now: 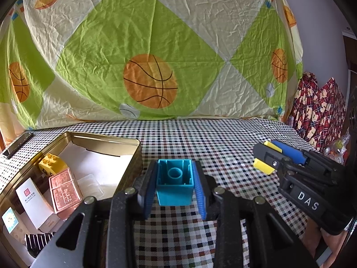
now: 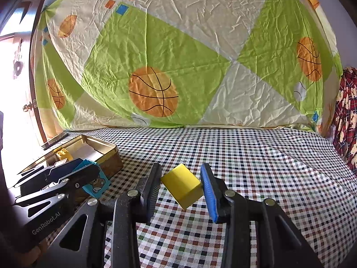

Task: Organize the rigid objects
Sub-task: 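Lift the blue block and yellow cube and hold them above the table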

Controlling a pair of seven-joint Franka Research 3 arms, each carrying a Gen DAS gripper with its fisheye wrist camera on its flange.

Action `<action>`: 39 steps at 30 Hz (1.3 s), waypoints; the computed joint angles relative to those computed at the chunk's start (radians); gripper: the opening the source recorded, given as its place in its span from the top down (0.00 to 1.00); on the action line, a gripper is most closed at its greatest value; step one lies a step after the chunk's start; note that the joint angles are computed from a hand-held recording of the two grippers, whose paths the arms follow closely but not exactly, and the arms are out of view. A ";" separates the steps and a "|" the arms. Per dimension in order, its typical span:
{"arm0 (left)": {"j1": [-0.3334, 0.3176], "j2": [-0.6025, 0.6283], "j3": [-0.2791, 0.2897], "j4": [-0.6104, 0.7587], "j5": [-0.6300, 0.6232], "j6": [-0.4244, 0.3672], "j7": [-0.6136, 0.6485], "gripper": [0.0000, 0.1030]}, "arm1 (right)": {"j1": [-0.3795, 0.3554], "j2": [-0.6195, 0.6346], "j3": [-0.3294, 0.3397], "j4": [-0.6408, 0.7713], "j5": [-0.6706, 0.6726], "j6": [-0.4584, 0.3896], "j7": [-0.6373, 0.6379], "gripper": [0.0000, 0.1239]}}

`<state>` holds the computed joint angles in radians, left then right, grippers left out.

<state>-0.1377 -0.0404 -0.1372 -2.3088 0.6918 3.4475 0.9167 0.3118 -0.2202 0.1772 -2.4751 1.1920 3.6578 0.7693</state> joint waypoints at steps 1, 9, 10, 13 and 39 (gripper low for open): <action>0.000 -0.001 0.001 -0.002 0.003 0.003 -0.003 0.71 | 0.002 -0.002 -0.001 -0.002 -0.004 0.000 0.005 0.68; 0.008 -0.017 -0.002 -0.029 -0.035 0.024 0.034 0.71 | 0.004 -0.009 0.000 -0.014 -0.029 0.006 0.038 0.68; 0.009 -0.019 -0.002 -0.033 -0.041 0.027 0.038 0.71 | 0.005 -0.011 0.000 -0.018 -0.034 0.007 0.044 0.68; 0.004 -0.022 0.009 -0.036 -0.022 0.030 0.022 0.71 | 0.005 -0.017 0.001 -0.028 -0.049 0.008 0.063 0.68; 0.026 -0.083 -0.033 -0.148 -0.267 0.118 0.255 0.71 | 0.024 -0.050 0.017 -0.093 -0.138 0.070 0.160 0.68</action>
<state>-0.1122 -0.1231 -0.1701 -2.4572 0.4250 3.5654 1.1722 0.3357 -0.2706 0.1947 -2.5681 1.0545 3.7274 0.9291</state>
